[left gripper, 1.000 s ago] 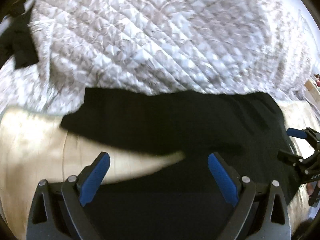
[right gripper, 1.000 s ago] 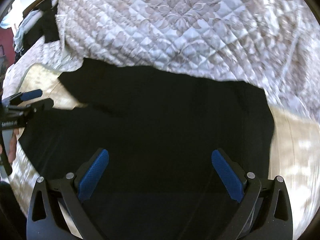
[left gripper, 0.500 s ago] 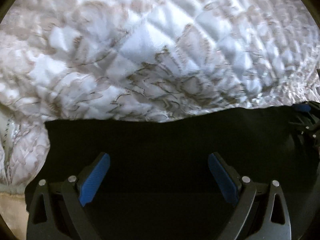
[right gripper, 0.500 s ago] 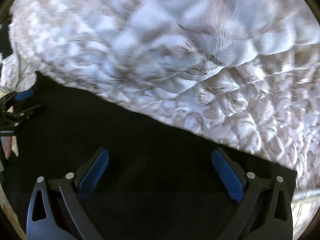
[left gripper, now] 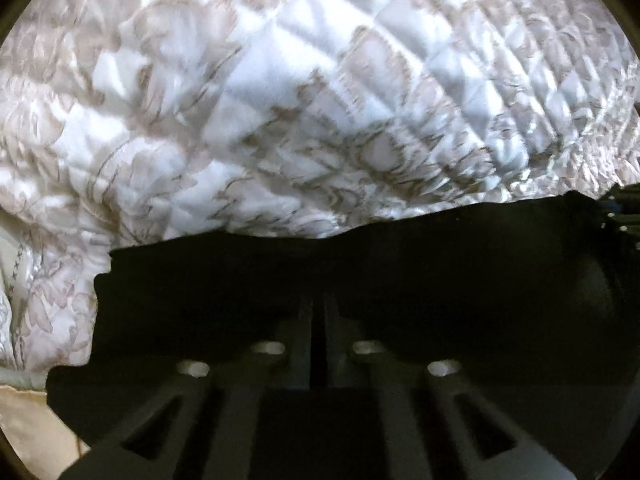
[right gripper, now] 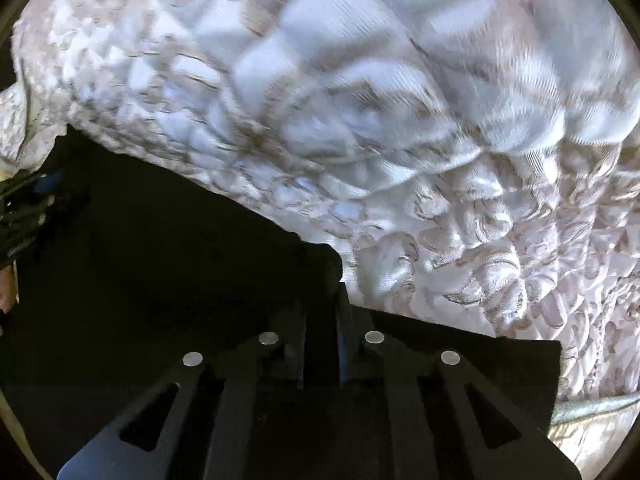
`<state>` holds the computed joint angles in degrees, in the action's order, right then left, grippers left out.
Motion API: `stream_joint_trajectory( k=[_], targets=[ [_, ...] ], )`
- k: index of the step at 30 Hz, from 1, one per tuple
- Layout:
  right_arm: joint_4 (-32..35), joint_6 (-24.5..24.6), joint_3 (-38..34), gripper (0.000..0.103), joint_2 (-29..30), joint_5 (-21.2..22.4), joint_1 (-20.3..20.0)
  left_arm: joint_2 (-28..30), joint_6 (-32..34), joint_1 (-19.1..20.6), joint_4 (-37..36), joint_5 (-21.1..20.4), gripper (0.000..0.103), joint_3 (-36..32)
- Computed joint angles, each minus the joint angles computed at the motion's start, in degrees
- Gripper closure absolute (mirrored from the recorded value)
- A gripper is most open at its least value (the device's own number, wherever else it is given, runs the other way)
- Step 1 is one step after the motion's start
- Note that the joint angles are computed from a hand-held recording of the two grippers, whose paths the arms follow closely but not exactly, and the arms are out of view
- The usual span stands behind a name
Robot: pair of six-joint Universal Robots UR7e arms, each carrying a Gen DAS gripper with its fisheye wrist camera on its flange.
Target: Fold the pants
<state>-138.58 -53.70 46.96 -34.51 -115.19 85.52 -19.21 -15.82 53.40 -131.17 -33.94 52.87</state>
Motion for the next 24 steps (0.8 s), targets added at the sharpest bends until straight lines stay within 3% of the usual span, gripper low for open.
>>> stream_joint_trajectory(
  k=[2, 7, 11, 14, 16, 18, 21, 23, 24],
  targets=[
    [-4.91, 0.38, 4.76, 0.095, -1.94, 1.18, 0.29, -0.8, 0.53, -0.49, -3.1, -0.24, 0.099, 1.58],
    [-13.51, 1.26, 19.31, 0.096, -12.97, 11.27, 0.17, -6.47, 2.85, -4.25, -17.82, 0.98, 0.099, 12.49],
    [-22.66, -0.13, 37.22, 0.096, -26.54, 20.01, -0.84, -13.41, 5.37, -9.8, -32.97, 2.77, 0.099, 25.99],
    [-29.55, 1.01, 53.14, 0.095, -38.1, 25.89, -3.92, -19.28, 0.42, -14.46, -38.26, 3.56, 0.099, 37.33],
    [-30.46, 2.72, 60.47, 0.095, -43.47, 28.95, -7.5, -22.65, -7.07, -16.63, -35.9, 2.28, 0.098, 44.25],
    [-30.62, 4.39, 65.76, 0.093, -45.87, 28.84, -11.48, -24.33, -15.96, -16.8, -30.39, -0.74, 0.097, 48.65],
    [-23.28, 11.3, 68.91, 0.079, -47.29, 22.18, -15.91, -26.17, -27.83, -16.26, -19.28, -6.88, 0.095, 52.2],
    [-18.99, 14.99, 70.72, 0.074, -50.13, 26.35, -19.33, -27.53, -32.4, -16.9, -16.91, -8.89, 0.095, 54.32],
    [-18.55, 15.45, 71.78, 0.064, -51.64, 28.43, -20.52, -28.16, -33.91, -17.16, -16.52, -9.17, 0.094, 55.01]
  ],
)
